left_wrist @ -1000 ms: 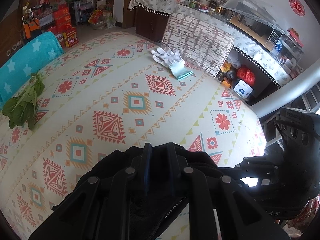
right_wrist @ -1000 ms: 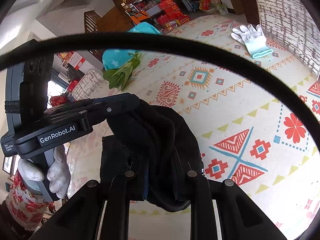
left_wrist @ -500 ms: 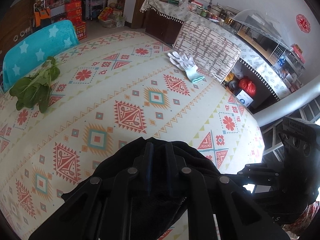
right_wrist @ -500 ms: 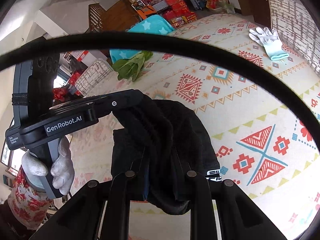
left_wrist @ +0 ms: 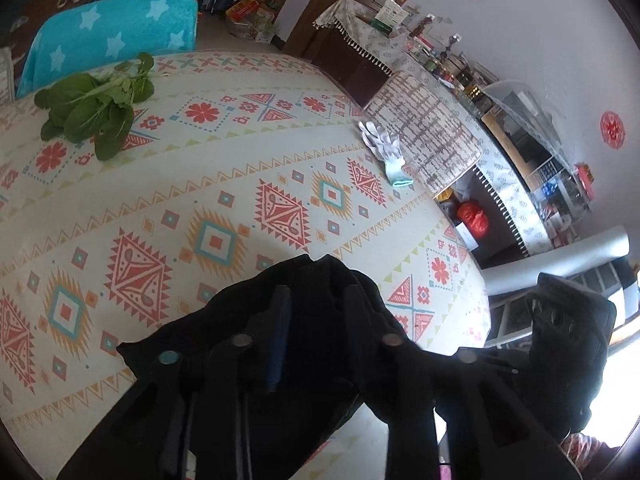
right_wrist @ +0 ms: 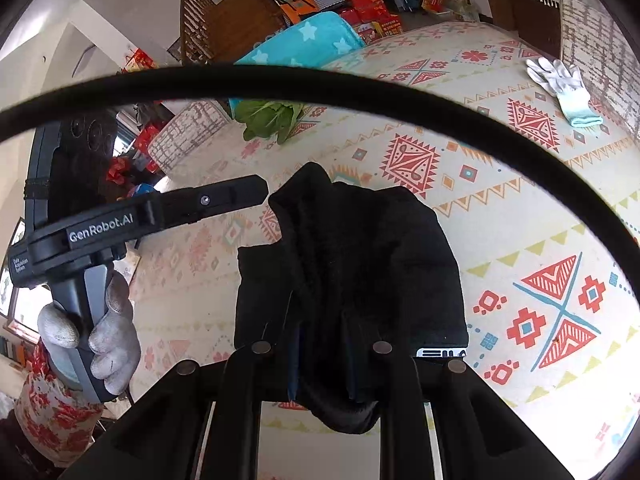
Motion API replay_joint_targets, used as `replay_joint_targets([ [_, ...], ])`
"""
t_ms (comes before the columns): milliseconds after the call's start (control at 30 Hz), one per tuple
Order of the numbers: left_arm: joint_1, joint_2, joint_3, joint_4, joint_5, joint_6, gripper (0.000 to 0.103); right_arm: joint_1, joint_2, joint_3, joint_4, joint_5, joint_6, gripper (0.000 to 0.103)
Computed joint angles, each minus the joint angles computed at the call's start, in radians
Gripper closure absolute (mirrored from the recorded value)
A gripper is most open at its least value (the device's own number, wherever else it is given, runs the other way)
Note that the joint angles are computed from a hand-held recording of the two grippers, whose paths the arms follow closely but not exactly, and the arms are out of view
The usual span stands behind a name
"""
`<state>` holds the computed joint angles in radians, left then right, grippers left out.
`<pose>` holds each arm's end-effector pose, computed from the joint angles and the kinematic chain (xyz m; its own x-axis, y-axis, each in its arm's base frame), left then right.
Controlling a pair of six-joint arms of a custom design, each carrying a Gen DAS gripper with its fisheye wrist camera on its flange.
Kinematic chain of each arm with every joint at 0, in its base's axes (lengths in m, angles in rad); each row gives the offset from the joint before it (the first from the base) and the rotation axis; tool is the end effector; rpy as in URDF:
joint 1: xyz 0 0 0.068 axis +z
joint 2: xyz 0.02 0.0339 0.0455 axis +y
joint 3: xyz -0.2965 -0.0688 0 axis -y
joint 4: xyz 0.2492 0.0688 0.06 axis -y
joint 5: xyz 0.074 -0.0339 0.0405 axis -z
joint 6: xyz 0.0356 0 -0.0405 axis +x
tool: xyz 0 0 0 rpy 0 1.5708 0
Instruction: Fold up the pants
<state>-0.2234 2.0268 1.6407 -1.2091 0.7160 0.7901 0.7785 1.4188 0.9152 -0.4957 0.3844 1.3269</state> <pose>0.3864 -0.1117 0.2406 -0.5784 0.6810 -0.4490 0.7992 0.3629 -0.4791 0.2089 0.1873 0.2489 -0.6362 0.6361 -0.4367 0.4588 0.7669 0.4487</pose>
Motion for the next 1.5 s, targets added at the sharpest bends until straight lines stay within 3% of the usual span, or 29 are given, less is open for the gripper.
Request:
replay_joint_targets([
  [33, 0.002, 0.004, 0.001, 0.002, 0.01, -0.014, 0.053, 0.002, 0.008, 0.01, -0.012, 0.003, -0.003, 0.085],
  [167, -0.027, 0.007, -0.017, 0.015, -0.014, -0.039, 0.046, 0.01, 0.029, 0.027, -0.021, 0.012, -0.009, 0.085],
  [300, -0.078, 0.003, -0.082, 0.102, -0.085, -0.108, 0.044, 0.023, 0.037, 0.036, -0.036, 0.025, -0.007, 0.085],
  [467, -0.13, -0.002, -0.107, 0.108, -0.094, -0.156, 0.044, 0.031, 0.037, 0.032, -0.04, 0.027, -0.007, 0.085],
  [500, -0.144, -0.01, -0.117, 0.124, -0.104, -0.175, 0.048, 0.032, 0.037, 0.032, -0.041, 0.027, -0.008, 0.085],
  [533, -0.151, -0.013, -0.118, 0.131, -0.116, -0.186, 0.067, 0.034, 0.037, 0.033, -0.042, 0.027, -0.009, 0.085],
  [567, -0.157, -0.014, -0.122, 0.144, -0.135, -0.191, 0.075, 0.033, 0.036, 0.032, -0.04, 0.025, -0.009, 0.085],
  [933, -0.036, -0.001, -0.022, 0.025, -0.093, -0.099, 0.079, 0.002, 0.037, 0.034, 0.069, -0.043, -0.064, 0.085],
  [1100, 0.044, 0.04, 0.046, -0.029, -0.086, -0.055, 0.079, -0.005, 0.131, 0.124, 0.098, -0.085, -0.127, 0.085],
  [1500, 0.155, 0.162, 0.085, -0.024, -0.117, -0.037, 0.079, -0.043, 0.372, 0.288, 0.113, -0.198, -0.172, 0.084],
])
